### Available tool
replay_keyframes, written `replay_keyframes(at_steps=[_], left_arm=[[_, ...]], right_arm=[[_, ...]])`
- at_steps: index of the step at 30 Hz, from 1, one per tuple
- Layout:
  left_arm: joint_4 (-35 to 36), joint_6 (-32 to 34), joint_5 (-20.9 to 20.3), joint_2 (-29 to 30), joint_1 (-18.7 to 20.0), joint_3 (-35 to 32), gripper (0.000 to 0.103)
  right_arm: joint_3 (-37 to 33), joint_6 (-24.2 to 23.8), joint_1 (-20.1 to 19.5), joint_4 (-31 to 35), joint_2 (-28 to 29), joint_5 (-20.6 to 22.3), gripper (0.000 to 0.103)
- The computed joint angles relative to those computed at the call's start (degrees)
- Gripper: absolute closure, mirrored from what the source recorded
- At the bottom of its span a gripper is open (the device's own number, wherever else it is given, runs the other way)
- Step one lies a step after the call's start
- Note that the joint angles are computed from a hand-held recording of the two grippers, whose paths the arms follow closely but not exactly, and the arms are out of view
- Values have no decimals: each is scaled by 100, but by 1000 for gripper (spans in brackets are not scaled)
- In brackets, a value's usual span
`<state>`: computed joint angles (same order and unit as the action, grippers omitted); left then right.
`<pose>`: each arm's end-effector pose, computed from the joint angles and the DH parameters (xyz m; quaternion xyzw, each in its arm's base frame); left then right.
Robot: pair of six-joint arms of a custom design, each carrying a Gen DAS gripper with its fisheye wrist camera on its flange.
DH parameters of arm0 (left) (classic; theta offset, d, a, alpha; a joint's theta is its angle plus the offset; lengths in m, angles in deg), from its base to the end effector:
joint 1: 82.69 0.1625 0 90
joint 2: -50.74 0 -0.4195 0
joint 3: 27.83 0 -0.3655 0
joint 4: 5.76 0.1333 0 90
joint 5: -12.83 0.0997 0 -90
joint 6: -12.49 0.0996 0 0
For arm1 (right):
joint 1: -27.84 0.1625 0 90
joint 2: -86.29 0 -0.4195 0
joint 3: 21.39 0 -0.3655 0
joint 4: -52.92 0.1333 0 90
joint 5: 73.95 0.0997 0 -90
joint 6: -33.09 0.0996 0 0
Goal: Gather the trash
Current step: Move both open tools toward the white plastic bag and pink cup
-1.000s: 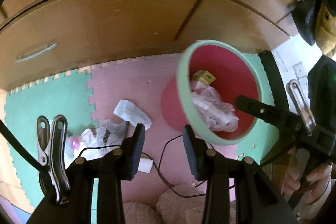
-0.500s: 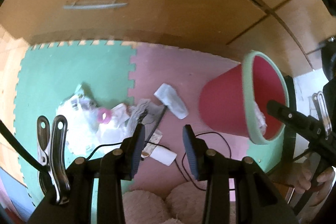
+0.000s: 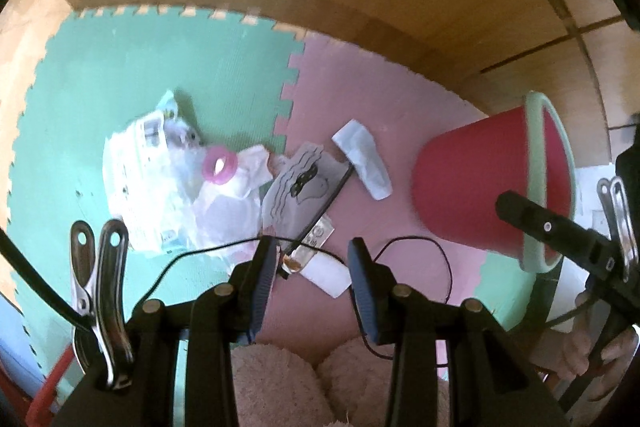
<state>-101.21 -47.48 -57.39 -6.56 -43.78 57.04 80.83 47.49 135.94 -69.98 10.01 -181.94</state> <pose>-0.3680 -0.5116 0.2220 -0.0420 0.9665 -0.0320 0.2512 0.2648 -0.4801 0.3282 0.0223 -0.9857 0.1012 0.1330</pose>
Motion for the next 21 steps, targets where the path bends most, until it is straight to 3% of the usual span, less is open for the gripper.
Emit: replay_keyframes(at_steps=[7,21], left_arm=[[-628,-186,-244,-95,236,635,64],[-1807,-90,-437,79,523,1230,61]], right_arm=[[-153,-271,-64,156,507,-32,75],[-385,-803,-366,247,1409,-373,69]])
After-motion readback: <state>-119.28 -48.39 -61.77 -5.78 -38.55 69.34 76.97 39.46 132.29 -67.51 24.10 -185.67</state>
